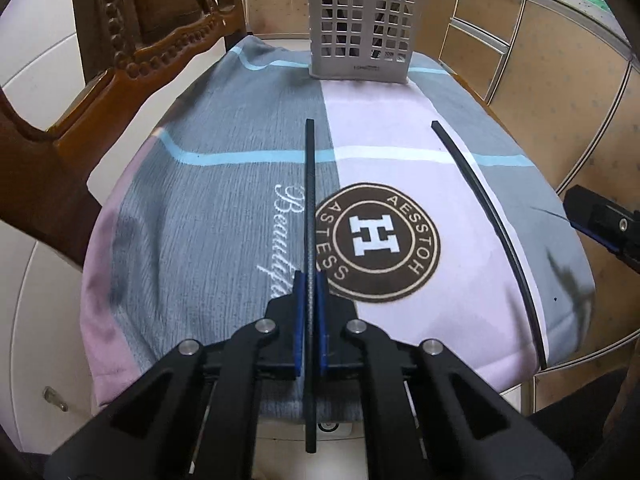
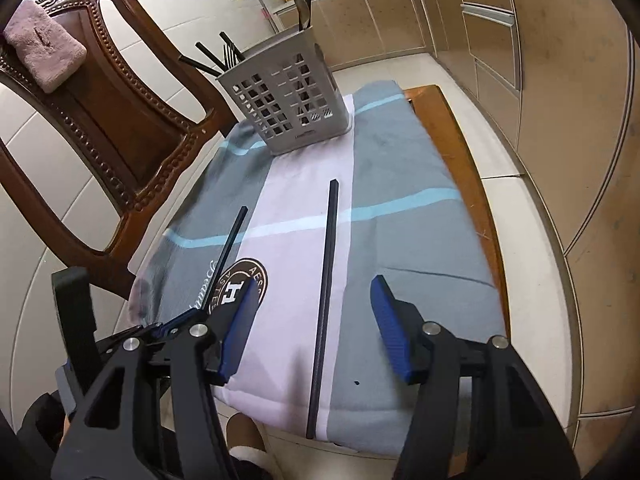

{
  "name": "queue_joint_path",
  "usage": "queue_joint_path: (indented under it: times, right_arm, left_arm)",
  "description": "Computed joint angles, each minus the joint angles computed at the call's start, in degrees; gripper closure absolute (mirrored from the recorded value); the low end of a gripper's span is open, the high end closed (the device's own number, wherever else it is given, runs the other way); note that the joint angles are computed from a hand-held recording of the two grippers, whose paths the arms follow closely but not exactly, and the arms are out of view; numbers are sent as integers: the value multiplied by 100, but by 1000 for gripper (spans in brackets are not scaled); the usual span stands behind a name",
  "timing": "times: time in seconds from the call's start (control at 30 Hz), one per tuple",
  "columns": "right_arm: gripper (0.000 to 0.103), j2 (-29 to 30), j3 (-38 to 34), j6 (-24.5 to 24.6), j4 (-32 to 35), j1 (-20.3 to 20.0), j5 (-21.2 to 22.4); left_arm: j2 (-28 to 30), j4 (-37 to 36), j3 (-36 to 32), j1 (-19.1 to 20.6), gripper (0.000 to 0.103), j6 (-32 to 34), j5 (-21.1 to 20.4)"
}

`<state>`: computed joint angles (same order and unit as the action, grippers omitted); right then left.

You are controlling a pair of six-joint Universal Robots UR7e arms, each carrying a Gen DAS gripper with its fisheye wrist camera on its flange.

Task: Organize utensils
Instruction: 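Grasp one chopstick with the left tool while the right tool grasps the other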

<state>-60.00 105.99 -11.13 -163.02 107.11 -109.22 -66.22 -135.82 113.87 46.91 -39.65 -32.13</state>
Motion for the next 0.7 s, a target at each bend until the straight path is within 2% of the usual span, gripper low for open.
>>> queue_joint_path:
  times: [0.17, 0.23, 0.27, 0.3, 0.33, 0.37, 0.5, 0.7]
  right_arm:
    - [46, 37, 20, -64, -44, 21, -65]
    - [46, 56, 15, -88, -48, 25, -133]
    - [46, 64, 16, -92, -58, 31, -179]
    - [46, 65, 23, -99, -84, 35, -211]
    - [46, 60, 34, -103, -114, 37, -227]
    - [46, 56, 46, -114, -153, 40, -246]
    - [46, 104, 70, -263, -366, 114, -450]
    - [44, 152, 111, -462, -692, 265, -641]
  left_arm:
    - [-13, 172, -67, 12, 97, -205, -59]
    - [0, 372, -158, 31, 88, -281, -44]
    - [-16, 457, -186, 13, 62, -331, 3]
    - [-27, 398, -173, -28, 30, -341, 158]
    - [-45, 345, -142, -72, 24, -361, 278]
    - [-75, 228, -113, -129, 24, -310, 408]
    - [-134, 317, -378, -193, 24, -106, 433]
    - [-61, 36, -656, -186, 24, 541, 506]
